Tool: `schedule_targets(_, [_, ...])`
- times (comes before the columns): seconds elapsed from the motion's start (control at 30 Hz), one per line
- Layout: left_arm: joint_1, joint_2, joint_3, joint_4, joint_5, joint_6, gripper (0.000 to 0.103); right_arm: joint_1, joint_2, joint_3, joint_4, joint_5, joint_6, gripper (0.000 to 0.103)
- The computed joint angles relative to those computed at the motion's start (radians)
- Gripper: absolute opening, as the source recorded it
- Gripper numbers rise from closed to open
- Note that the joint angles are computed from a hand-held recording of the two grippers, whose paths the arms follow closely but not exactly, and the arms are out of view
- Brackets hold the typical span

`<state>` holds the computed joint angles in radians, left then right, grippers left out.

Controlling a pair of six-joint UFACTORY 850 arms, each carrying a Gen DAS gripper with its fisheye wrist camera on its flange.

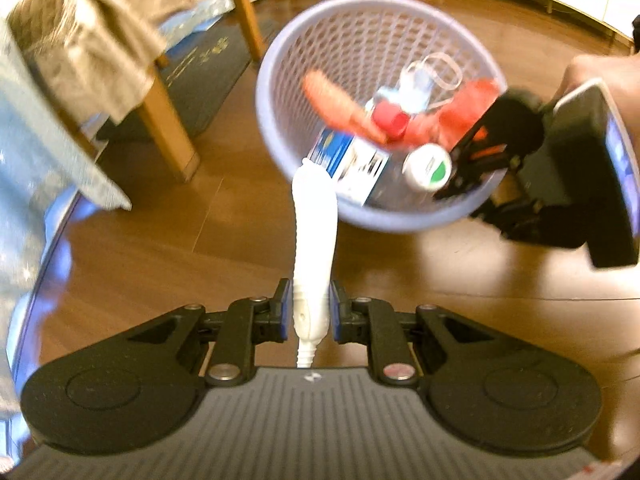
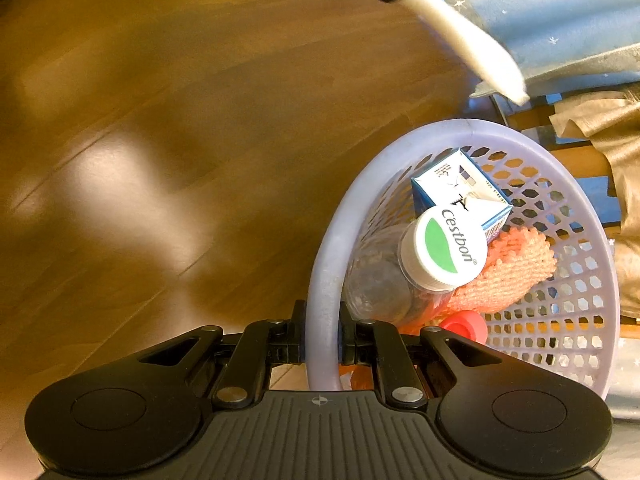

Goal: Collect trash
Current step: 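Lift the white toothbrush with the left gripper over the wastebasket, then open the left gripper to drop the toothbrush into the basket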

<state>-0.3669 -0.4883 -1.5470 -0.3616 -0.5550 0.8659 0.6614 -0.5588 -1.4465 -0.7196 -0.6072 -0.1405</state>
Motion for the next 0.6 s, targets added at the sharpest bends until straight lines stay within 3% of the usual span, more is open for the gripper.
schedule_targets(0.2, [-0.025,-0.051,-0.131,-0.035,-0.076,0.020,0.015,0.008,0.017,0.013,0.046,0.003,-0.028,0.009])
schedule_targets(0.6, [-0.102,-0.303,-0.531,-0.117,-0.174,-0.022,0.019,0.016,0.032,0.029,0.075,0.015,-0.043,0.009])
